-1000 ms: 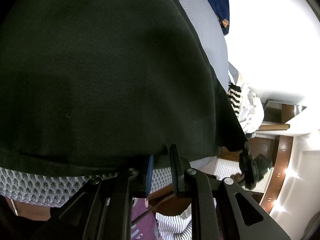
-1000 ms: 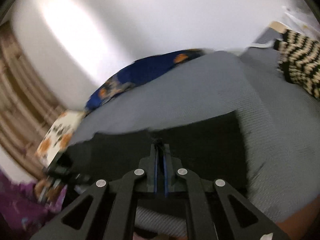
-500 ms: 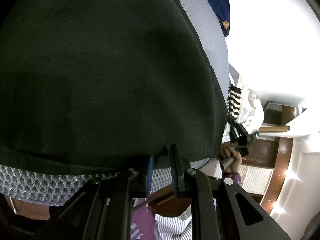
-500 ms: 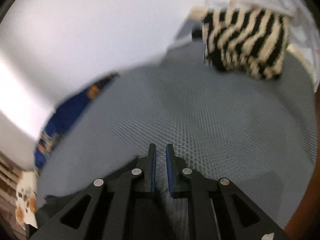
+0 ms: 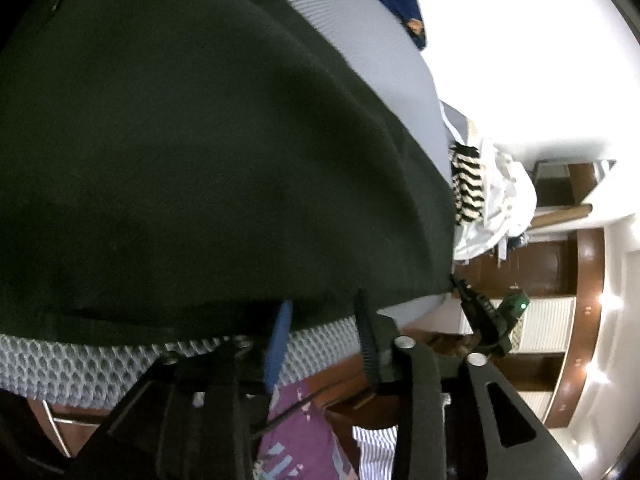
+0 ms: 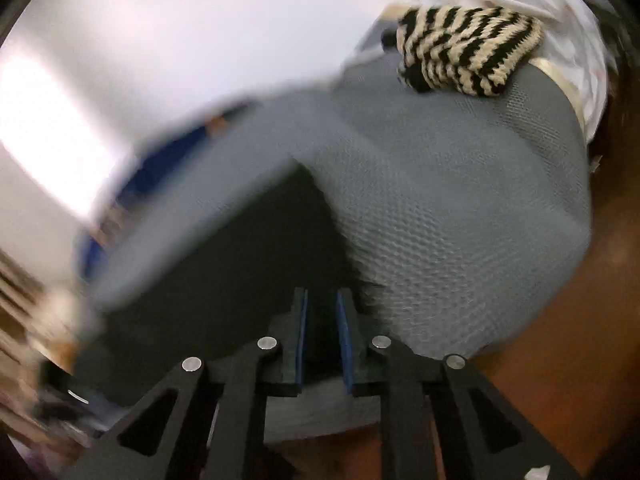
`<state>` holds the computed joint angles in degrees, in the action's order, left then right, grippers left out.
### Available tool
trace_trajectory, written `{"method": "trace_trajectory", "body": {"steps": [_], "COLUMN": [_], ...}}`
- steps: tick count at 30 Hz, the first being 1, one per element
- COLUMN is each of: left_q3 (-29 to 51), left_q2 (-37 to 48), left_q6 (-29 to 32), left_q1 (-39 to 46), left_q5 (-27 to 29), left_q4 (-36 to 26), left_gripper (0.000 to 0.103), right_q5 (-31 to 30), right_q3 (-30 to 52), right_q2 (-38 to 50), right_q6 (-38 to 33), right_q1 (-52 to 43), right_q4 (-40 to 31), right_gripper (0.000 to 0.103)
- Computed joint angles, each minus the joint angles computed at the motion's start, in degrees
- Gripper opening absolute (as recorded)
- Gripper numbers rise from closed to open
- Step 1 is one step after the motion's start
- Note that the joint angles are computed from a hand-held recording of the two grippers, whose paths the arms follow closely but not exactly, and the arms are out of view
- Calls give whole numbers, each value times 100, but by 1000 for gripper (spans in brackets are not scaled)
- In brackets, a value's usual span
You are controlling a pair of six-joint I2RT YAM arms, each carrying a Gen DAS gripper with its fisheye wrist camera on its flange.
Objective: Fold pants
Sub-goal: 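Open the left gripper and release the folded trousers onto the bed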
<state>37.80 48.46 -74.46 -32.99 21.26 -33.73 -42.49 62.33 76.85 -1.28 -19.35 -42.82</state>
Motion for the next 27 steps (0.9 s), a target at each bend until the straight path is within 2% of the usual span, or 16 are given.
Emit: {"method": "trace_trajectory", "body": {"steps": [3,6,8,9,11,13,15,17,20,23,27], "left_q3": [-101,-271,-188,-110,215,519,871,1241,1452,1475,1388], "left_q2": [-307,-683,-929,-1010,-1215,-1367,-1494,-1519,-1644,-1766,-2001], "left_q6": [-111,-276,-202,-110,218,536,988,1454,1908,1997,2132], "left_q1": [34,93,26,18,77,306,643,896,1114,1136,1299], "left_q5": [64,265,221,176,-30,-139,-352,-795,-1283,-1629,-1505], "left_q4": [57,307,237,174,-287,-870,-1648,-2515,-3261,-3643,-3778], "left_gripper": [46,46,46,46,48,51,52,53,53,53,53], "right_q5": [-1264,-1719,-1941,-1939,-1790,-1491,-1085,-889,-445,-216,257], "right_q3": [-309,-956,-1676,-2053,-2533,-2662,-2587,-2529,-2204,-2052,-1893], "right_q2": [-373,-859,-1123,-1215,-1237,-897,-648,-456,-299,-100,-145], "right_q6": [421,1471,3142,4054,5380,6105,6247,6414,6122,6066,5893], "right_q1": [318,1352,2261,2723,3392,3943,4406,4665,4866,4811,4948], "right_q4": [-382,77,1281,2132,3414,4207,4309,4408,3803,3452,3137], "right_gripper": [22,24,24,24,24,24,24,24,24,29,33]}}
